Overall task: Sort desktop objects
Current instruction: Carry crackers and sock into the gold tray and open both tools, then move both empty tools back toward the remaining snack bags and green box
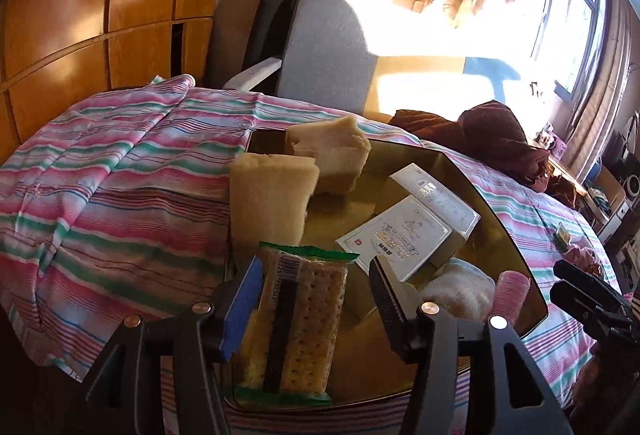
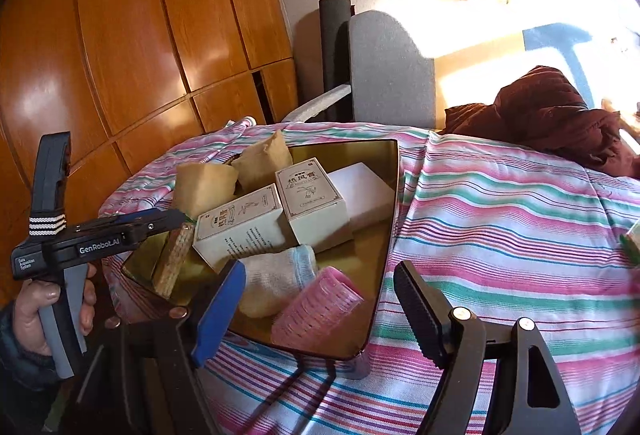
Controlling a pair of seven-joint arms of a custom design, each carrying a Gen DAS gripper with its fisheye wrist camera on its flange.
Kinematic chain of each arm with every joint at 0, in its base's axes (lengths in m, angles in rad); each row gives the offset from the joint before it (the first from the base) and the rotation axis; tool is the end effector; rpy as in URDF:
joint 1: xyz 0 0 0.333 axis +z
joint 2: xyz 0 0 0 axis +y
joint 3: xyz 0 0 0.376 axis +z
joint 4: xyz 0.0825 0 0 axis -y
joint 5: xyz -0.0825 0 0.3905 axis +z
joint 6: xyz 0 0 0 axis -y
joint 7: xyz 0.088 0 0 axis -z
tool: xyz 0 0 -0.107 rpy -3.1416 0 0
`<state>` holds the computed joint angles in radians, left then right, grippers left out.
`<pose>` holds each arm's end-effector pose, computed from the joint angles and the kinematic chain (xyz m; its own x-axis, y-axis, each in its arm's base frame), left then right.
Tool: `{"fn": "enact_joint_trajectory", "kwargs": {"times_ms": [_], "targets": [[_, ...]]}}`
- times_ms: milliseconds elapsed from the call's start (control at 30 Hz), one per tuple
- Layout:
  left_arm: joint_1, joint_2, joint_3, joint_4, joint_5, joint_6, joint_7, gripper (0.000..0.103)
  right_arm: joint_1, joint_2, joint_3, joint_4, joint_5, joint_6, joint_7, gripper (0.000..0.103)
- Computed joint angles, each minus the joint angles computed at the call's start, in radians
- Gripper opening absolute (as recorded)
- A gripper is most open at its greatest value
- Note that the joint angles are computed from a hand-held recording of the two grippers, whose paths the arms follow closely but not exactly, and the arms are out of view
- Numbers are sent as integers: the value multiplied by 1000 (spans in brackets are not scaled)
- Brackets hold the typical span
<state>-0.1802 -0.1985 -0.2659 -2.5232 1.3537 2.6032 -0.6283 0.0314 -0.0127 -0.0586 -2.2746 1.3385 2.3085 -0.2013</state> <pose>0.3977 -0.2149 0.4160 0.4823 -0.8506 0.2092 -0.4963 -0.4622 -0.7349 0.5342 0.0049 0.4338 0.7629 -0.6161 -0.1958 -0.4835 -0.3428 -0.8054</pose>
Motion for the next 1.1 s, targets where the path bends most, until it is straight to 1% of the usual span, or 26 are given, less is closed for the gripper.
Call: {"fn": "enact_joint_trajectory", "kwargs": {"times_ms": [133,200,267,367,433,533,600,667,700,767,833,900,967,1033,1100], "targets": [[-9,-19,-20,7,50,-40,-56,59,-19,2,-16,1,33,-5,-6,78],[-18,-15,-27,24,88,-46,-80,60,-33,15,-24,12,46,0,4,80],[-28,8,-25,56,151,-9,-101,62,-50,32,-32,23,59,12,13,80],[-48,80,-20,137,234,44,-104,62,-82,67,-44,51,75,44,45,80],[-62,144,-10,210,287,99,-108,62,-104,88,-49,71,96,86,50,80],[-87,257,-1,337,310,173,-49,62,-145,120,-60,107,137,134,62,81],[-103,339,5,427,303,237,1,62,-173,140,-66,132,169,164,62,83],[-123,417,12,511,242,283,106,62,-200,162,-72,157,196,193,63,84],[-135,454,15,549,192,301,175,62,-213,174,-74,169,206,206,67,84],[-149,530,13,624,71,336,332,62,-239,200,-77,193,212,221,87,85],[-154,600,-14,695,-73,333,519,62,-265,227,-78,216,212,233,114,85],[-150,668,-51,774,-191,321,689,62,-290,252,-77,238,211,237,142,85],[-132,738,-102,854,-301,317,849,62,-312,271,-73,255,219,240,161,85],[-101,813,-166,939,-410,326,991,62,-334,280,-67,267,233,225,155,85],[-71,895,-242,1036,-509,308,1132,62,-345,282,-60,272,261,218,121,86]]}}
